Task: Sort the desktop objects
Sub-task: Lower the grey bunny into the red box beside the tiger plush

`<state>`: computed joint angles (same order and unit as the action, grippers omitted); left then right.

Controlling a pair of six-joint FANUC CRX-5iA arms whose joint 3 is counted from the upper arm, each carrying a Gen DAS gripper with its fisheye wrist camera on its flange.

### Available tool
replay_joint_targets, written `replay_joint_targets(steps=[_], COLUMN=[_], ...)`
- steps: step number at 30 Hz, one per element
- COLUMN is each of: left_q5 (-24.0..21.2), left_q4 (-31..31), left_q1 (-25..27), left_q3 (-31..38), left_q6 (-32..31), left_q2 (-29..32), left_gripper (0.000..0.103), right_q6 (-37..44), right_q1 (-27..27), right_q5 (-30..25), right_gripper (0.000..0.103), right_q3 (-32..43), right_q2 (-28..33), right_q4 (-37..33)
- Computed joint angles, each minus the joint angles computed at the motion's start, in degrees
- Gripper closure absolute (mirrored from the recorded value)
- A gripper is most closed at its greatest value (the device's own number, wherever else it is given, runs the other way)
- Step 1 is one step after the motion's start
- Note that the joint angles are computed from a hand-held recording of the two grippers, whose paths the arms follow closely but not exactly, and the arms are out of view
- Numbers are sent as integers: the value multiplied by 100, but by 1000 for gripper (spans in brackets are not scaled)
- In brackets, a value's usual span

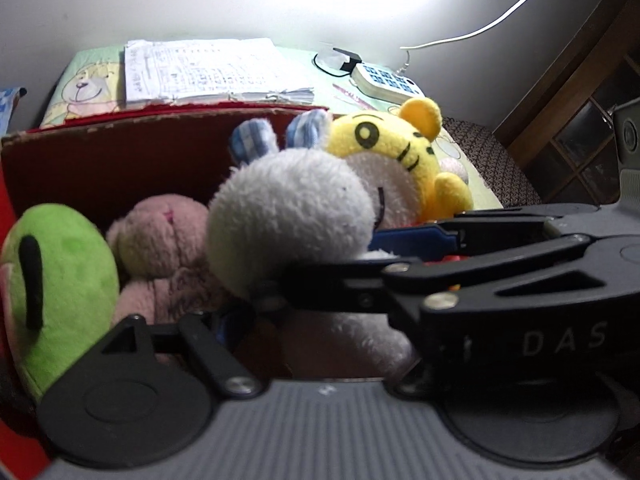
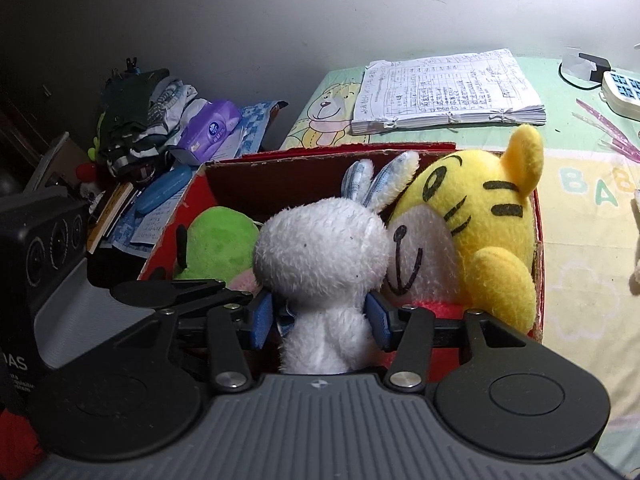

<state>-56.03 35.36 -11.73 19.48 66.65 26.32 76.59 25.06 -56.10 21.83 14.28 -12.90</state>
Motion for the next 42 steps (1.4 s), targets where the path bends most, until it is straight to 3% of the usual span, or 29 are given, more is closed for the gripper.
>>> replay_joint_targets(steps=[6, 9, 10, 15, 19, 24, 29, 34, 42], left_q5=[190, 279, 286, 151, -41, -456, -608, -760, -867], left_q4=[84, -57, -89, -261, -512, -1082, -1314, -1531, -1769], left_q1=[62, 56, 51, 19, -36, -158, -212, -265, -329], left_q3=[-296, -304, -284, -29, 238, 818, 1032, 1241, 1406], left_q6=[-58, 9, 23, 184, 401, 839, 1004, 1152, 1368], left_q2=[-222, -266, -260, -115, 19, 292, 396, 472, 511], left_gripper=[22, 22, 22, 22, 22, 22, 22, 20, 19], right_q6=[-604, -987, -1076, -870, -1189, -1006, -723, -838, -722], right_q1=[31, 62, 54, -21, 77, 40, -162, -165, -419], right_q5=[1135, 1754, 1802, 1649, 1590, 1532, 1484, 1605, 1630], right_gripper=[46, 62, 72, 77, 77, 77, 77, 76, 76], right_q3=[-794, -1123, -1109, -783, -792, -910, -1026, -1077, -1152], right_q2=[-513, -664, -632, -369, -259, -296, -412, -442, -567], right_q4=[329, 579, 586, 33, 409, 438, -183, -289, -1011])
